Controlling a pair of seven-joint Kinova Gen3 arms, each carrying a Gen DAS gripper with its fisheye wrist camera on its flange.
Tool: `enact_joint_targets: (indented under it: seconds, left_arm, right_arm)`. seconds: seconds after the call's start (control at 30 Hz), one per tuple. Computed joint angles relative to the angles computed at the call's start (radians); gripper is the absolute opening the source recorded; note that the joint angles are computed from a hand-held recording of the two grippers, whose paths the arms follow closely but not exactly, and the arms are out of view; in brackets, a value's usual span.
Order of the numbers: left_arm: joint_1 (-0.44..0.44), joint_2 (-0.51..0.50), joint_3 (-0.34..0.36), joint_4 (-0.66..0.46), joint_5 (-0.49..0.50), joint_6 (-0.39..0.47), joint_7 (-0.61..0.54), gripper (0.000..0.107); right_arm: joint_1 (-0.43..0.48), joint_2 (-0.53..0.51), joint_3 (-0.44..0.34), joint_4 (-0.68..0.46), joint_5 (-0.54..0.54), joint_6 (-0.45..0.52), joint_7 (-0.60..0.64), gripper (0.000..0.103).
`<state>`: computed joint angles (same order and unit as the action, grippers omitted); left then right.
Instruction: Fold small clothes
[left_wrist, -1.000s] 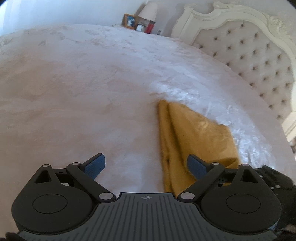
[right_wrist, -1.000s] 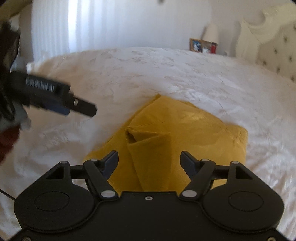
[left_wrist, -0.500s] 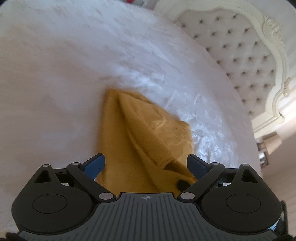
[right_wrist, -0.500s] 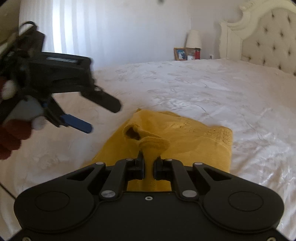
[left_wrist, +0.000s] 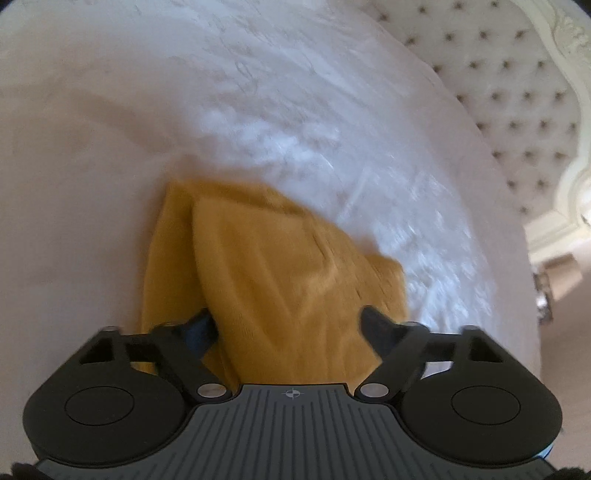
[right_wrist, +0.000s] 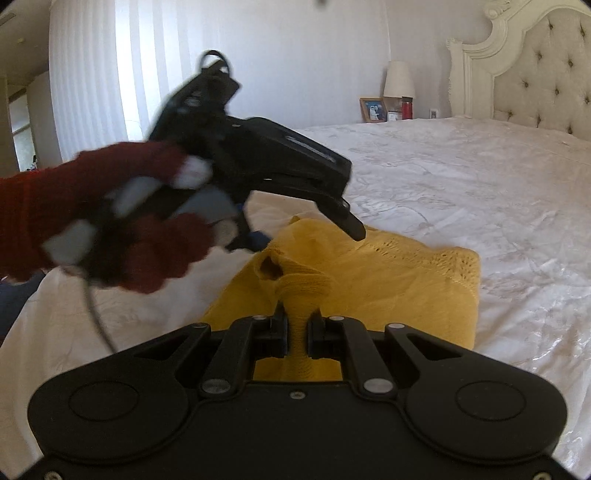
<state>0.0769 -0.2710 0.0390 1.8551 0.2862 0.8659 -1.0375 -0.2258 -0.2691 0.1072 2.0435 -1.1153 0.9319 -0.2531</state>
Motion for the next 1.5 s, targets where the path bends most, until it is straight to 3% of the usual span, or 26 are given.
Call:
enact_joint_targets:
  seconds: [0.1, 0.13, 0.37, 0.43, 0.53, 0.67, 0.73, 0.83, 0.9, 0.97, 1.07, 1.13, 1.27, 1.5]
  left_arm:
    - [-0.007, 0.035, 0.012, -0.014, -0.026, -0.005, 0.028, 0.046]
    - [-0.013, 0.044, 0.021, -0.022, -0.038, 0.003, 0.027, 0.016]
    - [0.023, -0.026, 0.016, -0.061, -0.123, 0.037, -0.124, 0.012]
    - [0.022, -0.036, 0.003, -0.065, -0.122, 0.041, -0.166, 0.012]
    - [-0.007, 0.001, 0.039, -0.083, -0.191, 0.086, -0.166, 0.012]
    - [-0.015, 0.013, 0.037, -0.025, -0.201, 0.051, -0.159, 0.018]
    - [-0.016, -0.011, 0.011, 0.018, -0.162, -0.001, -0.162, 0.022]
    - [-0.02, -0.029, -0.014, 0.032, -0.128, -0.014, -0.182, 0.027]
    - [-0.048, -0.053, 0.026, 0.03, -0.17, -0.01, -0.135, 0.037]
    - [-0.079, -0.081, 0.072, 0.027, -0.226, -0.007, -0.071, 0.057]
    - [-0.091, -0.136, 0.094, 0.024, -0.252, 0.004, -0.006, 0.071]
    - [-0.082, -0.165, 0.103, 0.019, -0.259, 0.015, 0.003, 0.075]
    - [-0.072, -0.215, 0.158, 0.037, -0.278, 0.036, 0.035, 0.077]
    - [-0.02, -0.277, 0.219, 0.152, -0.219, 0.074, 0.11, 0.077]
  right_arm:
    - [-0.007, -0.01, -0.011, 0.007, 0.006, -0.008, 0.003, 0.014]
    - [-0.011, -0.015, -0.015, 0.01, 0.008, -0.014, 0.004, 0.014]
    - [-0.068, -0.065, -0.025, 0.042, -0.015, -0.062, 0.037, 0.014]
    - [-0.088, -0.068, -0.062, 0.048, -0.003, -0.111, 0.028, 0.014]
    - [-0.125, -0.039, -0.108, 0.035, 0.042, -0.144, -0.044, 0.018]
    - [-0.181, -0.014, -0.145, 0.031, 0.111, -0.171, -0.09, 0.033]
    - [-0.209, -0.008, -0.102, 0.038, 0.078, -0.137, -0.058, 0.042]
    - [-0.202, -0.008, -0.037, 0.04, 0.016, -0.037, 0.005, 0.049]
    - [-0.175, -0.016, -0.004, 0.046, -0.014, 0.023, 0.049, 0.056]
    - [-0.141, -0.028, 0.015, 0.046, -0.028, 0.073, 0.055, 0.061]
    - [-0.082, -0.039, 0.045, 0.039, -0.035, 0.135, 0.047, 0.064]
    - [-0.042, -0.032, 0.058, 0.03, -0.039, 0.159, 0.033, 0.074]
    - [0.034, -0.033, 0.062, 0.026, -0.016, 0.183, -0.01, 0.076]
    - [0.103, -0.02, 0.055, 0.033, 0.093, 0.174, -0.089, 0.076]
